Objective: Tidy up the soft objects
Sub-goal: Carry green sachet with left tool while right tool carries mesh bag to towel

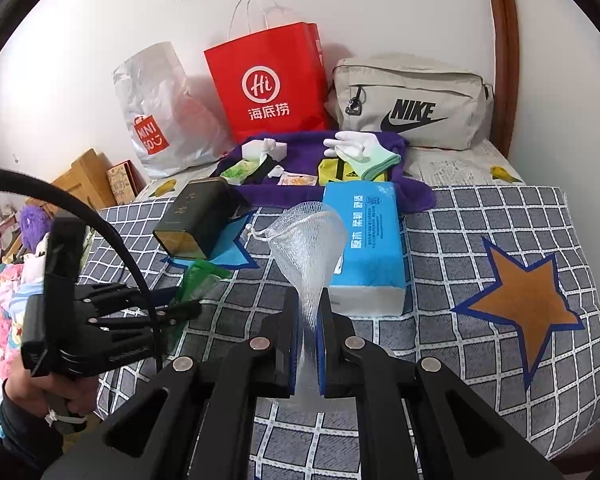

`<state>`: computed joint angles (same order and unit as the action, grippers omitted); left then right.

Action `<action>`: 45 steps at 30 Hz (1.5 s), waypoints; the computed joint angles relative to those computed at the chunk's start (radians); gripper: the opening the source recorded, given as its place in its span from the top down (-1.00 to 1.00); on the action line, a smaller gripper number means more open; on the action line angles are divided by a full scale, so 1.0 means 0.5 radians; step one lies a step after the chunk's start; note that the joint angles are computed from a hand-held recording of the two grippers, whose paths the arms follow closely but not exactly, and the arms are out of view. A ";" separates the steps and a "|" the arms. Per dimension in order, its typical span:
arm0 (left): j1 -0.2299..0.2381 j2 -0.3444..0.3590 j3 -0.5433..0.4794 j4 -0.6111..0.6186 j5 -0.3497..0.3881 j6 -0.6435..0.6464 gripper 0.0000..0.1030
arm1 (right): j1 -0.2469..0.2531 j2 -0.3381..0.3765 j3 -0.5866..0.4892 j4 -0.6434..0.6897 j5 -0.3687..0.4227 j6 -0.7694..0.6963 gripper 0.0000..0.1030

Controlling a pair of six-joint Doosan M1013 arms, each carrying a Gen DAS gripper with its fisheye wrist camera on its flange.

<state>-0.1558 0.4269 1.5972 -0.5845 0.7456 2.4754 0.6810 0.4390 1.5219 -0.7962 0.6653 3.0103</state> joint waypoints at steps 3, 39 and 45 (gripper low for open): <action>0.005 -0.002 -0.029 -0.029 0.003 0.018 0.43 | -0.009 0.002 -0.019 0.005 0.026 -0.019 0.83; 0.025 0.343 -0.681 -0.116 0.159 -0.241 0.43 | -0.307 0.237 -0.471 0.517 -0.143 -0.835 0.83; 0.028 0.418 -0.798 -0.096 0.184 -0.305 0.43 | -0.363 0.342 -0.620 0.708 -0.134 -1.038 0.83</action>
